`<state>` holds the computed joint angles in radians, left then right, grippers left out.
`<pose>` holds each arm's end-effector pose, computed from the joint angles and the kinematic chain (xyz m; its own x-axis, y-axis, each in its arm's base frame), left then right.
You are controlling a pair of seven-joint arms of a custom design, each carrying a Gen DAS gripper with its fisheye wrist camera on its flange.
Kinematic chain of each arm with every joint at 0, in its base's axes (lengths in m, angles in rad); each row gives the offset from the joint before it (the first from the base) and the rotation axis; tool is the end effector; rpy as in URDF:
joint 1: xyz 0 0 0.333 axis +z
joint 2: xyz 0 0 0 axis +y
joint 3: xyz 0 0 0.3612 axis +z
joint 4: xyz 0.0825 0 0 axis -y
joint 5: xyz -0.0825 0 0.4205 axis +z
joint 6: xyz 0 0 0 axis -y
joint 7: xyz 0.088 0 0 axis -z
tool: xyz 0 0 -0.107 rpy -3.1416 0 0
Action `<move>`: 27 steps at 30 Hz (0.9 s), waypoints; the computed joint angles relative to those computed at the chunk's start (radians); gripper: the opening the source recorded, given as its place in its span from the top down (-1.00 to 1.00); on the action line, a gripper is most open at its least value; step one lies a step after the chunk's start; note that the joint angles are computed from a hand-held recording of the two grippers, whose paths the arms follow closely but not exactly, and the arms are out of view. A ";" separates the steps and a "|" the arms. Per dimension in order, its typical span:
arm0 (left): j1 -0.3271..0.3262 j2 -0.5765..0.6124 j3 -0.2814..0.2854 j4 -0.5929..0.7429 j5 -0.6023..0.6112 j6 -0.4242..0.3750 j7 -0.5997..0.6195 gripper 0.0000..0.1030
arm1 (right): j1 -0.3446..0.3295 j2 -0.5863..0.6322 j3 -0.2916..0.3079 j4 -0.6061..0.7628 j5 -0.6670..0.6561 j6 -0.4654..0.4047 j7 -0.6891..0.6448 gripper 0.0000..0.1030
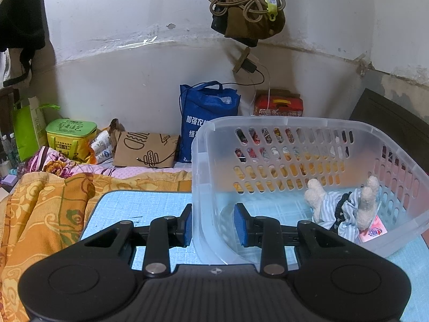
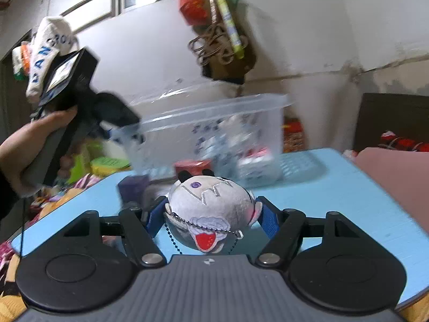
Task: Organize objects
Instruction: 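Grasp the white plush toy with chain using the right tool, then drop the white plush toy into the basket and open the right tool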
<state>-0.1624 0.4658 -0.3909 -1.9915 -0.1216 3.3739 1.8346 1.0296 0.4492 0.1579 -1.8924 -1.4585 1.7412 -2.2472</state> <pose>0.6211 -0.3291 0.3679 -0.5457 -0.8371 0.0375 -0.5038 0.2920 -0.8129 0.3371 0.5726 0.3055 -0.3765 -0.9157 -0.1403 -0.1948 0.2264 -0.9544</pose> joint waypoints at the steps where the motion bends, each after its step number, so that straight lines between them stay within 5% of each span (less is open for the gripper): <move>1: -0.003 0.001 0.003 0.002 -0.001 -0.001 0.000 0.30 | 0.003 -0.008 0.000 -0.010 0.007 -0.014 0.007 -0.43; 12: -0.021 0.002 0.018 0.005 -0.010 0.003 0.002 0.30 | -0.009 -0.028 0.017 -0.041 0.040 -0.059 0.036 -0.42; 27: 0.077 0.032 -0.075 0.011 0.062 0.001 -0.030 0.28 | -0.006 -0.073 0.025 -0.037 0.012 -0.125 -0.046 -0.42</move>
